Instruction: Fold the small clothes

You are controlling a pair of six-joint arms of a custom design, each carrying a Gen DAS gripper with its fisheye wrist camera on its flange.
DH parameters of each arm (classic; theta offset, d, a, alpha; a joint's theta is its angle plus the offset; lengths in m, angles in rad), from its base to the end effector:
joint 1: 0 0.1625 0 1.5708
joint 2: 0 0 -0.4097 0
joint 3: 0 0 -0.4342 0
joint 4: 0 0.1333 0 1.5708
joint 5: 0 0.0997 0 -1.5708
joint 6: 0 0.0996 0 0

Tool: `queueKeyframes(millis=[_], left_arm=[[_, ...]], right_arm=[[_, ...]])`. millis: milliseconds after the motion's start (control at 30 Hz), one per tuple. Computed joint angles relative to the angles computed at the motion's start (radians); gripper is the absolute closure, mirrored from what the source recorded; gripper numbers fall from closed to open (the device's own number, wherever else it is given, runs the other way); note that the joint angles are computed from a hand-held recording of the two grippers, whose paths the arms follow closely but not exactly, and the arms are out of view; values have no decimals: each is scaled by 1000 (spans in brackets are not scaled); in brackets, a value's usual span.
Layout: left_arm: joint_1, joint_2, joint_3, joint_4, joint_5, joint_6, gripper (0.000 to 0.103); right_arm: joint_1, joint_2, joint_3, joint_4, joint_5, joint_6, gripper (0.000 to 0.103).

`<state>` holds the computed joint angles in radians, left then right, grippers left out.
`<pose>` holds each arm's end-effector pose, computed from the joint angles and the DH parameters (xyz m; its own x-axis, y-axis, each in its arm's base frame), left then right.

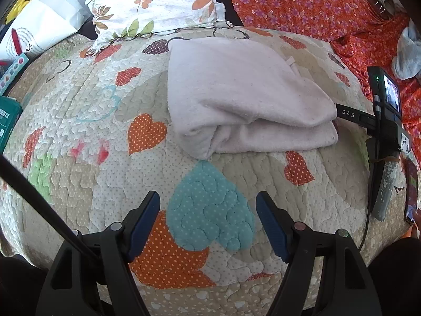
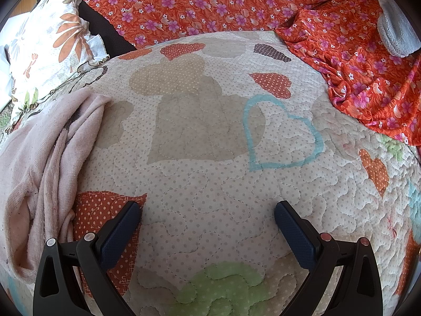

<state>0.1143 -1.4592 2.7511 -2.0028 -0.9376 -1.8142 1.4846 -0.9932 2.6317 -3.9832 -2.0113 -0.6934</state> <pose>-0.1463 -0.2103 0.0243 -0.7144 -0.2776 -0.6424 0.1869 0.8090 -0.5574 0.0622 -0.3352 0.0778 -0.7127 -0.1672 0.6813 -0.5122 0.7875 -0.3426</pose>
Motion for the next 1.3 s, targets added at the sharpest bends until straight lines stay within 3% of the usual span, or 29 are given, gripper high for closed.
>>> queueKeyframes(millis=[1300], left_arm=[[-8, 61, -4, -54, -30, 36, 29]], right_arm=[[1, 5, 0, -6, -1, 0, 0]])
